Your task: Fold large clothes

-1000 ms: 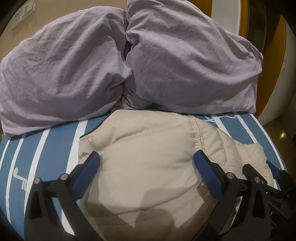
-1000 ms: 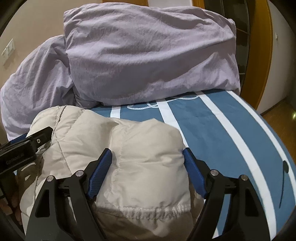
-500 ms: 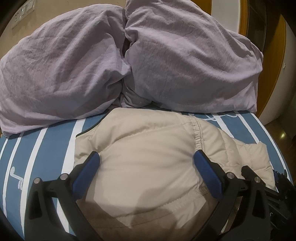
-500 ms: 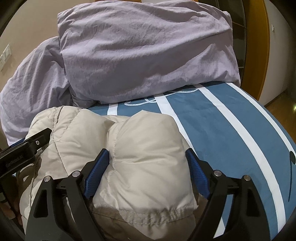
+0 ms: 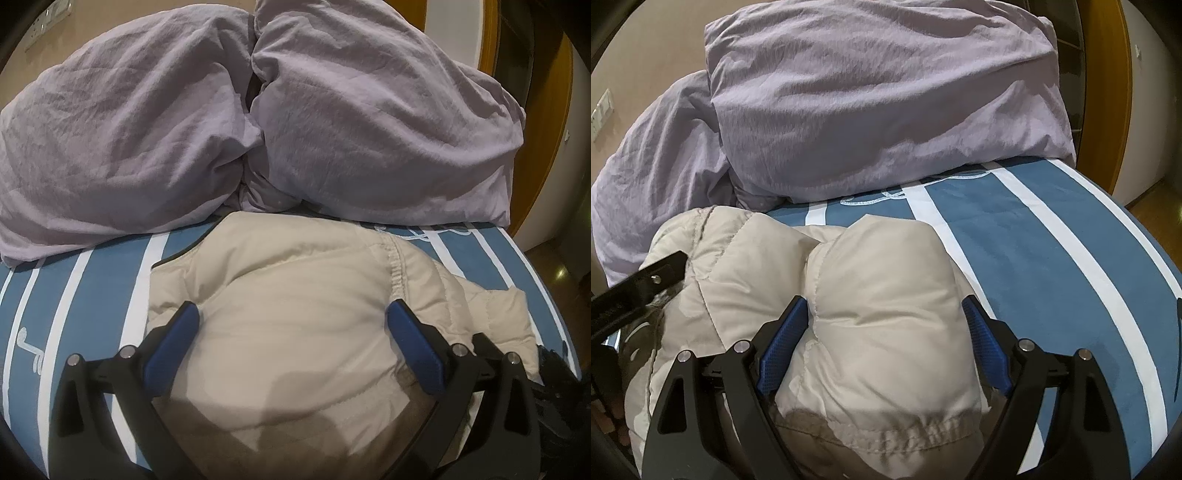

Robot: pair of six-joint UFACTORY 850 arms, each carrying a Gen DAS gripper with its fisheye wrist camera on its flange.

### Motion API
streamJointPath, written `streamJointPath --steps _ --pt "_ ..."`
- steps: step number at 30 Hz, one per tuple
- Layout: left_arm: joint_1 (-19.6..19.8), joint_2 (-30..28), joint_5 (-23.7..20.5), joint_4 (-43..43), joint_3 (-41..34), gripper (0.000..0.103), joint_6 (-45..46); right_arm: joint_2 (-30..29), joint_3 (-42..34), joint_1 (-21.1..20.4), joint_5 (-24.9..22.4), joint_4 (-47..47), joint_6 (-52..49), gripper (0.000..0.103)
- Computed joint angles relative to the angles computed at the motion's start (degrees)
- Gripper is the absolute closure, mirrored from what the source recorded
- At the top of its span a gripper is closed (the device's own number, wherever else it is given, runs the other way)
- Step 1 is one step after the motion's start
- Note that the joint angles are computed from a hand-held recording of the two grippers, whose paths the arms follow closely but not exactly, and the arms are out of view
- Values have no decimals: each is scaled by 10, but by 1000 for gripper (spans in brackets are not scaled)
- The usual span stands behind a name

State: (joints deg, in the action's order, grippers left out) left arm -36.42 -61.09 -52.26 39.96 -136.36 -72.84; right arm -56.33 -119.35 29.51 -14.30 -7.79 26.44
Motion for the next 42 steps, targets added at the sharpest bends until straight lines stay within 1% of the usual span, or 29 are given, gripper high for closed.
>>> streamJointPath --steps 1,4,7,9,10,11,14,15,17,19,23,25,28,32,38,40,42 --pt "0 7 2 -2 9 2 -3 -4 -9 -1 -9 12 -10 15" --pt "-3 55 26 8 82 2 -40 -11 -30 -5 -42 60 -46 13" --pt "-2 111 61 2 166 2 -74 -9 -37 -10 -67 113 -86 13" --pt "-3 138 73 4 206 2 -96 -3 -32 -15 -78 156 -118 13" --pt "-2 154 82 6 230 2 -109 4 -22 -18 -74 195 -153 13" --pt "-3 164 86 7 243 2 -117 8 -18 -21 -76 213 -168 13" --pt "-1 197 112 4 292 2 -141 26 5 -32 -88 299 -239 10" --pt "1 207 124 -1 307 2 -146 30 10 -35 -92 317 -253 6" --pt "3 221 144 -11 328 2 -153 37 19 -44 -105 362 -286 4" --pt "5 230 159 -25 342 2 -152 36 20 -53 -125 403 -312 1" --pt "7 238 177 -49 361 2 -145 22 5 -72 -179 491 -357 1" --pt "9 239 185 -67 366 2 -138 7 -11 -79 -211 525 -366 1" --pt "15 244 215 -88 384 2 -140 -16 -38 -87 -258 566 -365 1" --pt "24 250 261 -118 405 2 -135 -49 -76 -96 -315 611 -363 1" --pt "42 254 333 -178 430 2 -105 -93 -140 -100 -371 636 -355 1" --pt "50 255 370 -228 443 2 -75 -115 -175 -100 -397 643 -350 1" --pt "56 256 400 -289 453 2 -30 -132 -205 -98 -410 635 -339 1"
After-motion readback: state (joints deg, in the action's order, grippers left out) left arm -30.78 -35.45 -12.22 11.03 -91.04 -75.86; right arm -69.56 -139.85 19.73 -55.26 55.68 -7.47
